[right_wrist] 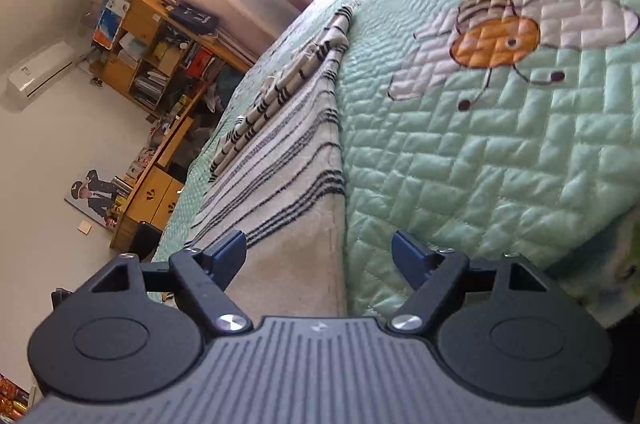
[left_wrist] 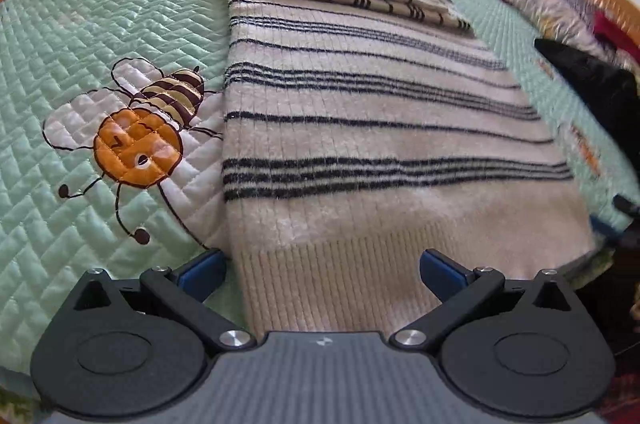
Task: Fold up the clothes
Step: 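Lower both grippers onto the sweater hem and close them on it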
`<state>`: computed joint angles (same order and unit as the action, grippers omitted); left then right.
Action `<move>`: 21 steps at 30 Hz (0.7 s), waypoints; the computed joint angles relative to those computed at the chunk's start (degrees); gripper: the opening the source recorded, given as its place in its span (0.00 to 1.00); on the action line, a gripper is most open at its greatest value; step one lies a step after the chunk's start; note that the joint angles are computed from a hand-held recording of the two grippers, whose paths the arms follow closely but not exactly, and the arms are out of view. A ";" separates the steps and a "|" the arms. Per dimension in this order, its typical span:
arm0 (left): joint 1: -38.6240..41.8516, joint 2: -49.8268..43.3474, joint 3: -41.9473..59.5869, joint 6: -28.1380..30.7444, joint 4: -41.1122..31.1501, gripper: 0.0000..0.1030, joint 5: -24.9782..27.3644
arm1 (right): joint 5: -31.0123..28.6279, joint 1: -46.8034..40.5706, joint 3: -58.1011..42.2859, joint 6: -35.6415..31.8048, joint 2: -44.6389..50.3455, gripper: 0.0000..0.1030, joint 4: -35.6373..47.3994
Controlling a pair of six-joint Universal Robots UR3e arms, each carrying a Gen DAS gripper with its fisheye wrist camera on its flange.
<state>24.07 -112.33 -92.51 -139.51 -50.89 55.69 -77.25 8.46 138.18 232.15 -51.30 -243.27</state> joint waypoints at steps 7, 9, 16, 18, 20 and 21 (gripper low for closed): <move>2.24 -1.57 2.31 2.45 -5.18 0.99 -4.69 | 11.69 -5.33 -0.45 0.12 3.07 0.87 -3.13; 2.72 -2.82 4.57 3.29 -8.61 0.99 -6.49 | 14.85 -6.49 -0.90 -0.45 2.91 0.87 -2.18; 5.01 -8.70 15.98 5.79 -25.91 0.99 -11.90 | 21.37 -6.57 -5.77 -2.90 2.53 0.88 4.76; 6.14 -10.39 19.38 8.15 -33.12 0.99 -13.65 | 24.02 -7.59 -6.05 -2.43 3.69 0.88 3.20; 6.56 -11.94 22.71 11.05 -39.67 0.99 -14.05 | 26.61 -8.92 -5.97 -1.79 4.98 0.88 1.05; 6.42 -12.47 24.20 12.26 -42.14 0.99 -13.64 | 27.90 -9.58 -5.97 -1.43 5.63 0.88 -0.02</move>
<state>30.49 -124.80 -68.31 -127.25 -93.02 42.05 -49.35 -1.12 132.21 230.72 -45.66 -243.29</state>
